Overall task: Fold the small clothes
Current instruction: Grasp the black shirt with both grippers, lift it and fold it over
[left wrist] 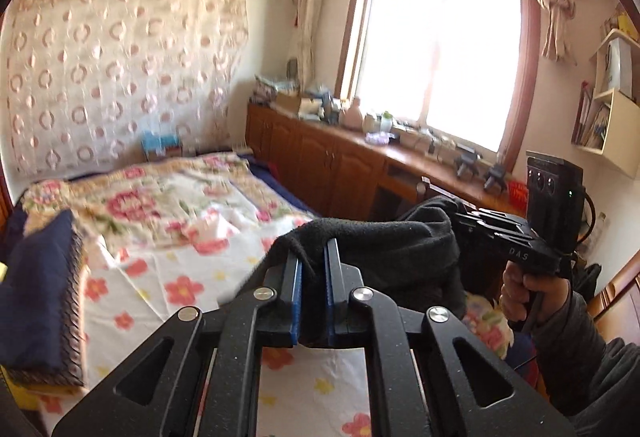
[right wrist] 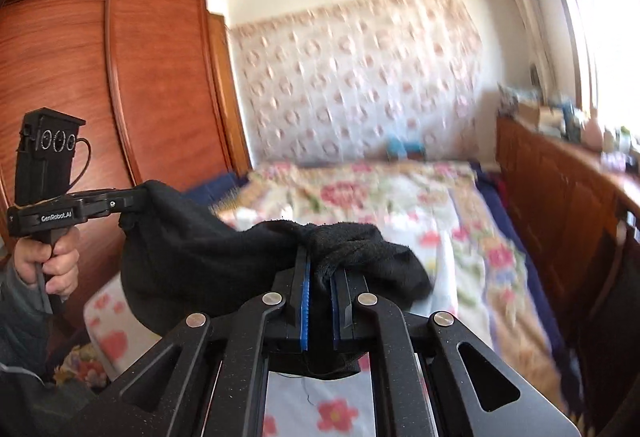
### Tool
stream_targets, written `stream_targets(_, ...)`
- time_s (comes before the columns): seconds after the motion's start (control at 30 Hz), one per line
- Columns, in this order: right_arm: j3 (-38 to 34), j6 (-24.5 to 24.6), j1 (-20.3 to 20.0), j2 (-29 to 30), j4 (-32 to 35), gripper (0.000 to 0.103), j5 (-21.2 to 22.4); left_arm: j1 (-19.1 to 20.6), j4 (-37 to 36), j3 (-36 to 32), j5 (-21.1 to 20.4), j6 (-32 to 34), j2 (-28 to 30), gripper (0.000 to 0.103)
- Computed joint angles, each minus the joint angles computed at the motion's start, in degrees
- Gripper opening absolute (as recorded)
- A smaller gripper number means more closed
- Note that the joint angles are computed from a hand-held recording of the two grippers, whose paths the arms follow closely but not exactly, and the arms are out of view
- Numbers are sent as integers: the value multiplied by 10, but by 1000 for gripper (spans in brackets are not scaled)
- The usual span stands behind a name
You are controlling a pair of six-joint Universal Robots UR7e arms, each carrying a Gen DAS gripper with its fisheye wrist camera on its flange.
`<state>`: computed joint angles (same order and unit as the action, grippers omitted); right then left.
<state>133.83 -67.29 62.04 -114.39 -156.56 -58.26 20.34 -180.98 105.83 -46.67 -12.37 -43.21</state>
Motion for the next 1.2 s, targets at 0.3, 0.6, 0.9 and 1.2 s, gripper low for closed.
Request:
stream_targets(0.3, -79, 56, 176, 100, -56, 7, -122, 34, 12, -33, 84, 38, -27, 10)
stream_targets(0.6, -192, 109, 294, 284, -188, 7, -214, 52, -39, -41, 141, 89, -24, 10)
stream_targets(0.9, -59, 25, 192, 262, -143, 7, -245, 46, 53, 181, 53, -186, -19, 10)
stream_targets(1.2, -30, 16, 135, 296, -112, 7, -266, 59, 48, 207, 14, -234, 7, 10)
